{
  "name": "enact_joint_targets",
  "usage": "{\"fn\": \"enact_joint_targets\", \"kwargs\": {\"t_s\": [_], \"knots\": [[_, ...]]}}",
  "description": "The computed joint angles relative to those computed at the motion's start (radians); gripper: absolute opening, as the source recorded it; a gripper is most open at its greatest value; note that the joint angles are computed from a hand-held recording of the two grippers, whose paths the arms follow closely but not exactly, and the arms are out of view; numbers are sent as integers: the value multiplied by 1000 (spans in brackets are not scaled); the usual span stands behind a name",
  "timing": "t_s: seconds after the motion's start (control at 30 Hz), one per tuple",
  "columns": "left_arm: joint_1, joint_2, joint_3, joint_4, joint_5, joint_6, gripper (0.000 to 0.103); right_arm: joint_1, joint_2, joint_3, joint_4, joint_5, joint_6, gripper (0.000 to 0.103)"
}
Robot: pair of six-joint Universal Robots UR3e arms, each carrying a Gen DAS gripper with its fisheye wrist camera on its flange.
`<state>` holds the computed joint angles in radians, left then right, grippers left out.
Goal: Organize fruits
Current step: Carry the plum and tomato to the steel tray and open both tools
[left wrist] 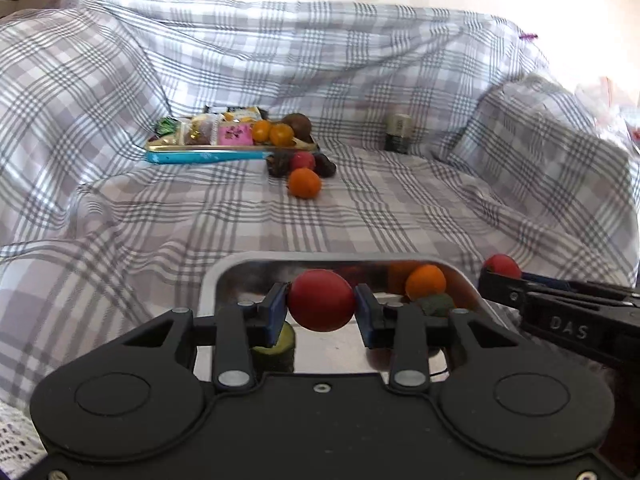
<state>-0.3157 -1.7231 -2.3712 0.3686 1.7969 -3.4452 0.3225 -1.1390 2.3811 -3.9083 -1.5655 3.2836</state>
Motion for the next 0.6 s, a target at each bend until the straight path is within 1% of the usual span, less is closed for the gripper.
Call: {"fn": "enact_joint_targets", "kwargs": {"t_s": [0.1, 0.33, 0.6], "knots": [[-12, -21, 29, -37, 8, 0, 45, 5, 0, -26, 51, 3, -11, 35], [-43, -37, 42, -44, 39, 15, 45, 2, 3, -8, 29, 9, -19, 35], [-15, -18, 34, -64, 6, -6, 45, 9, -1, -12, 44, 5, -33, 35]]}}
